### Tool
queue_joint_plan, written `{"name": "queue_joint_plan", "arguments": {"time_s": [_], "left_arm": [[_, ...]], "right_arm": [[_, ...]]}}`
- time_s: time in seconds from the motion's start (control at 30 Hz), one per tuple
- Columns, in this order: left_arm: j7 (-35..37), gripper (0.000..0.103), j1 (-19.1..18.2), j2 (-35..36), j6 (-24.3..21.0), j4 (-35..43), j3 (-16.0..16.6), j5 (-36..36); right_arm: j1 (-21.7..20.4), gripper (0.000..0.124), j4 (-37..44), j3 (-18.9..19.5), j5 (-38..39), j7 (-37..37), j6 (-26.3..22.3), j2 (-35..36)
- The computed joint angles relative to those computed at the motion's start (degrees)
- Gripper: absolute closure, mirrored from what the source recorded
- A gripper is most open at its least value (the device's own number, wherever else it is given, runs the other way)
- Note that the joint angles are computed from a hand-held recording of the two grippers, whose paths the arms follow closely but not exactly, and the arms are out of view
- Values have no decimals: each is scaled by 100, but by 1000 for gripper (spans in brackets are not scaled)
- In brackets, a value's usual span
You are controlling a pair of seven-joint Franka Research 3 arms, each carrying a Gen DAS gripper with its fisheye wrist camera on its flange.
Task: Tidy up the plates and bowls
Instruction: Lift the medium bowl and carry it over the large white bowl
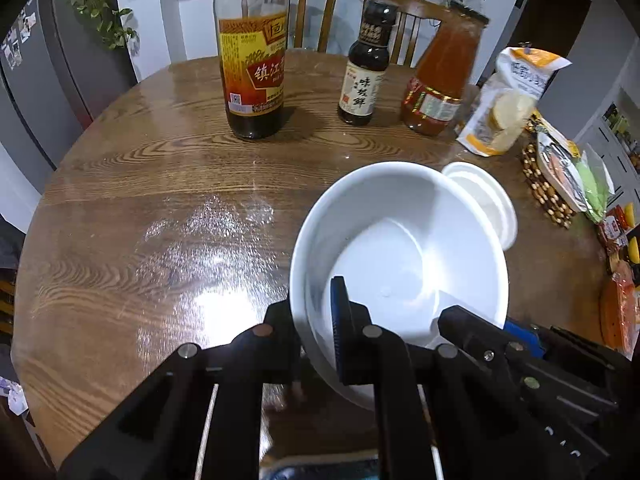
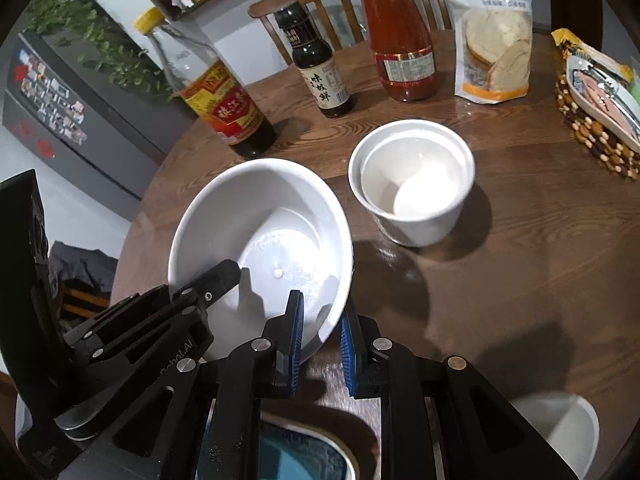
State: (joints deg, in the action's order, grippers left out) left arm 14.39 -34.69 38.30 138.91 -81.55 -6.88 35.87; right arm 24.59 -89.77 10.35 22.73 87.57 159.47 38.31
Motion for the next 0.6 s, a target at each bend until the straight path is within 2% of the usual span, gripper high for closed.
{"name": "queue_joint_plan", "arguments": {"time_s": [0.3, 0.47, 0.6], "left_arm": [[-71, 91, -194, -70, -187, 102, -52, 97], [-107, 91, -355, -101, -167, 172, -92, 199], [-37, 91, -487, -6, -67, 346, -160, 192]], "right_arm": [[-190, 104, -938, 150, 225, -372, 422, -671], [-451, 104, -1573, 301, 576, -702, 548, -1142], [-527, 104, -2187, 278, 816, -865, 748, -1565]]}}
